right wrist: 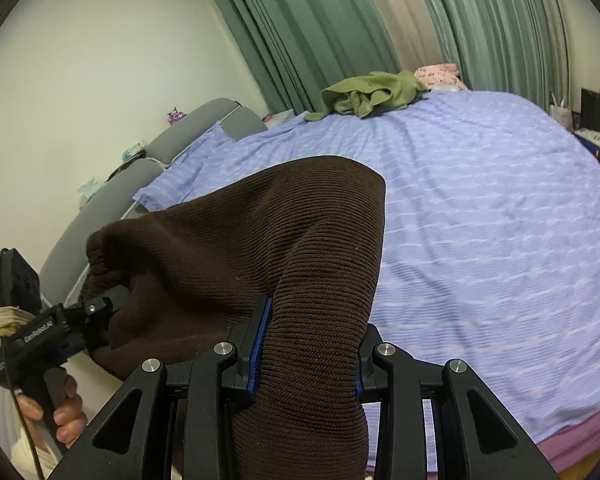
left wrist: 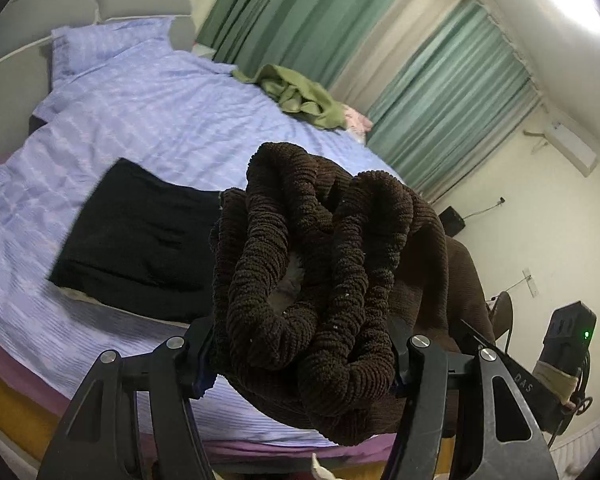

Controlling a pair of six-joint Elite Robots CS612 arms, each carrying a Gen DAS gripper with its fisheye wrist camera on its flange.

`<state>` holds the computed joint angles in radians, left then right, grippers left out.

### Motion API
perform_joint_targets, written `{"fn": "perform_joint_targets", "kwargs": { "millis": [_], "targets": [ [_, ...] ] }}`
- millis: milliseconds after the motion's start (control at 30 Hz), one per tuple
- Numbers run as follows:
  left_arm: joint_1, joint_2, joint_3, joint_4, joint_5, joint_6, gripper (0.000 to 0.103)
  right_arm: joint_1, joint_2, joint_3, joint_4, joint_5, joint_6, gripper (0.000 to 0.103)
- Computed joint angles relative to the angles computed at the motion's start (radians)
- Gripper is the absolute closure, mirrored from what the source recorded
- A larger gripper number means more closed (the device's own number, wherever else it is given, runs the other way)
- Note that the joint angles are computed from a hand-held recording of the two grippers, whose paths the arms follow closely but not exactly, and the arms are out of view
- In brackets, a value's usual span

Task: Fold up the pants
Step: 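Lift the brown bundle with both tools and carry it toward the black clothes stack, then lower the bundle onto the black clothes stack and open both tools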

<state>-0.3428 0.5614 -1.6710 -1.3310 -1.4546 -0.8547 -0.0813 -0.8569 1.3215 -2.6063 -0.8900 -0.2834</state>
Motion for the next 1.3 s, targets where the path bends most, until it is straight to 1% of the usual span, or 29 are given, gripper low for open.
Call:
{"fn": "perform_joint_targets", "kwargs": {
  "millis": [67,133,200,367,400,467,533,600,700,833,967,1133,1300],
  "targets": [
    [0.030,0.001,-0.011,0.023,-0.013,0.023,0.041,0.030,0.002,-0.002,0.000,-0.021,0.004,0.070],
    [0.056,0.005,-0.019,0.036,-0.021,0.043,0.041,0.051,0.010,-0.014,0.011,-0.030,-0.002,0.070],
    [0.079,0.012,-0.024,0.040,-0.024,0.062,0.041,0.076,0.029,-0.042,0.029,-0.030,-0.013,0.070],
    [0.148,0.030,0.000,0.002,-0.073,0.097,0.041,0.126,0.084,-0.109,0.024,-0.049,-0.005,0.070],
    [0.161,0.029,0.012,0.000,-0.086,0.104,0.041,0.138,0.103,-0.136,0.033,-0.060,-0.004,0.070],
    [0.190,0.029,0.038,-0.011,-0.125,0.112,0.041,0.157,0.125,-0.172,0.056,-0.080,-0.014,0.070],
    [0.220,0.030,0.071,-0.028,-0.167,0.127,0.041,0.178,0.158,-0.233,0.104,-0.102,-0.025,0.070],
    [0.241,0.030,0.100,-0.036,-0.187,0.154,0.041,0.194,0.194,-0.293,0.140,-0.124,-0.037,0.070],
    [0.270,0.024,0.151,-0.040,-0.219,0.163,0.041,0.219,0.251,-0.389,0.211,-0.159,-0.049,0.070],
    [0.297,0.022,0.212,-0.064,-0.258,0.165,0.042,0.241,0.310,-0.484,0.271,-0.203,-0.069,0.070],
    [0.313,0.019,0.271,-0.074,-0.287,0.182,0.042,0.255,0.368,-0.573,0.325,-0.244,-0.062,0.070],
    [0.317,0.009,0.326,-0.055,-0.281,0.221,0.043,0.265,0.437,-0.681,0.408,-0.281,-0.057,0.070],
    [0.316,0.015,0.337,-0.019,-0.275,0.238,0.043,0.273,0.476,-0.732,0.455,-0.307,-0.076,0.070]
  ]
}}
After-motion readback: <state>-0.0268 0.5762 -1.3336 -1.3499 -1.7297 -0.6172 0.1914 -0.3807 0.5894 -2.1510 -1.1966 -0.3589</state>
